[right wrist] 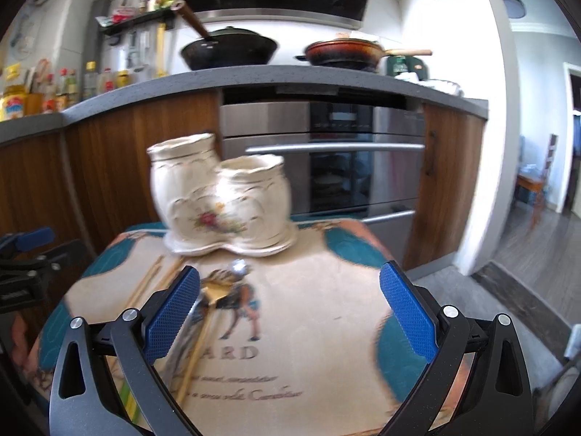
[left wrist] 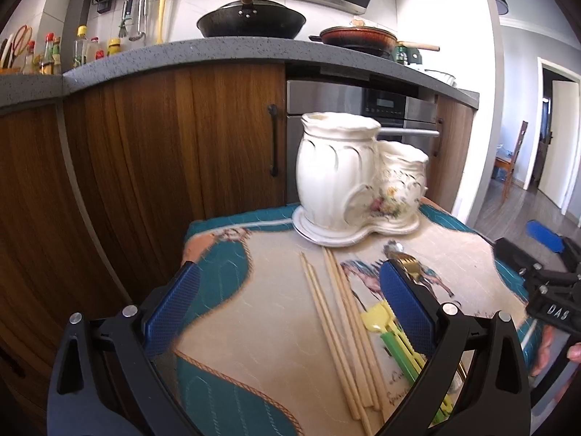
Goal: Organize utensils
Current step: 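Grasp a wooden chopstick with the left tool while the right tool grasps the gold fork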
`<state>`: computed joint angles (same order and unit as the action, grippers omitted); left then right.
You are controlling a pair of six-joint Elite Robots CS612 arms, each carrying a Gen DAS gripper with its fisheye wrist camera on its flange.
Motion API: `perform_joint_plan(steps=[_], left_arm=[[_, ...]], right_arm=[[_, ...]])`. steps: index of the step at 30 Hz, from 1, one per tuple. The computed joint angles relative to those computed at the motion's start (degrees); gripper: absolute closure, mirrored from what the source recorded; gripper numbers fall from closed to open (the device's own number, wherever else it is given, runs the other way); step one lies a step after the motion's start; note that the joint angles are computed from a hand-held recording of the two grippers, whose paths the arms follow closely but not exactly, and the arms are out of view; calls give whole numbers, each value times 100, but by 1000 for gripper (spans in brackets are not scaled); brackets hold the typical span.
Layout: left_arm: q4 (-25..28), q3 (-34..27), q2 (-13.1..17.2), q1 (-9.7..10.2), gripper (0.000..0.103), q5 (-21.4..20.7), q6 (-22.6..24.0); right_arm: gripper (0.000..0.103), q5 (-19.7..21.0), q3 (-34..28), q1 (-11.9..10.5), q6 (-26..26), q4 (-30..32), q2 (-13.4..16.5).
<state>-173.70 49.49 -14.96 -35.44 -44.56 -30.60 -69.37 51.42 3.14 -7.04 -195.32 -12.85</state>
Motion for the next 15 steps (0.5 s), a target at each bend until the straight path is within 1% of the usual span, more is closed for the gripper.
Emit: perform_joint_plan(steps=[1,3,4,5,6,7,8,9,10,12,15], left_arm=[[131,-22,-17,10,5,20,-41],[553,-17,-111,66,5,-182,-231],[623,-2,-145,102,5,-360,-285],[557,23,-158,129,5,-479,-289],[467,30,-149,134,6,-484,-268],[327,12,-107,134,6,-418,-209],[427,-18,-94,144,6,-427,-227],[669,-40,-112,171,6,-592,-271],[902,-117,-99,225,6,-928,-263],[1288,-313,-25,285,6,-1216,-253],[1813,-618,99,322,6,-1298,-168]], right_arm=[[5,-205,-6,16,2,15,-22],[5,-274,-40,4,-30,64,-43],[5,-167,-62,-20,-96,168,-68],[5,-34,-82,-42,-151,288,-85],[5,152,-126,-67,-240,490,-100],[5,335,-169,-81,-412,831,-129],[5,431,-198,-80,-524,1061,-148],[5,528,-233,-78,-631,1294,-156],[5,585,-286,-69,-750,1614,-164],[5,582,-346,-42,-838,2003,-172],[7,599,-407,-20,-907,2336,-161]])
